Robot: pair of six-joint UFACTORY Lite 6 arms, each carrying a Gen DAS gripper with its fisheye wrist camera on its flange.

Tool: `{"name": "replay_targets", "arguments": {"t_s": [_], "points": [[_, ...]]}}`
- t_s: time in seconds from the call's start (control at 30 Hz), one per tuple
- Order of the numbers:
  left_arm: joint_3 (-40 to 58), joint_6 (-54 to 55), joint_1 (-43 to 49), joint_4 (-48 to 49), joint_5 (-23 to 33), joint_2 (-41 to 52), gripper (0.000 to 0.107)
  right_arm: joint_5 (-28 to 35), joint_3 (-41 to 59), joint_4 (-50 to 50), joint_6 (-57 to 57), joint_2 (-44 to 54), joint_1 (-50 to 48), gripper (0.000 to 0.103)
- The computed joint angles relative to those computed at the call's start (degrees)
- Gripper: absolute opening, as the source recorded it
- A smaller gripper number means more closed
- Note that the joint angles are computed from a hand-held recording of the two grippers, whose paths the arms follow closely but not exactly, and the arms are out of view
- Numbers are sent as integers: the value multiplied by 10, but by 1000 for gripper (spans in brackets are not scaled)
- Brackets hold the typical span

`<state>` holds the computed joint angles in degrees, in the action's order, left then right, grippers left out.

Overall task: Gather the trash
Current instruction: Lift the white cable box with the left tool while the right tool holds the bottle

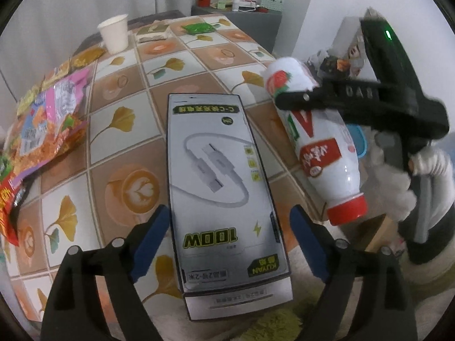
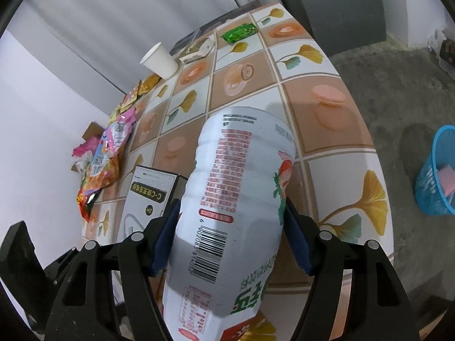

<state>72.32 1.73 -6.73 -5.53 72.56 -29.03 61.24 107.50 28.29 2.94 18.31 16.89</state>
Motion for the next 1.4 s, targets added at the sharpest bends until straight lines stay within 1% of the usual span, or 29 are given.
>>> {"name": "replay_targets", "arguments": {"t_s": [0.1,0.17,0.33,0.47,0.57,0.73,1.07,1.4], "points": [[-17,-37,-40,40,-17,-9,88,-1,3,-8,5,1,6,66],[-26,-44,-43,47,-25,-9,88,1,6,-17,7,1,12,65],[-56,-3,51,-5,-35,-7,88,12,10,-37,3,-4,21,64],[-48,23,129,-42,-44,10,87,14,13,-44,8,-2,24,65],[-42,25,150,-56,-48,17,87,16,18,-45,13,1,26,69],[-40,10,139,-45,-64,27,87,19,8,-51,18,-13,33,77],[-39,-23,110,-14,-100,44,87,18,-36,-66,34,-58,53,77],[-42,-48,91,5,-110,41,87,0,-62,-75,56,-75,63,76]]}}
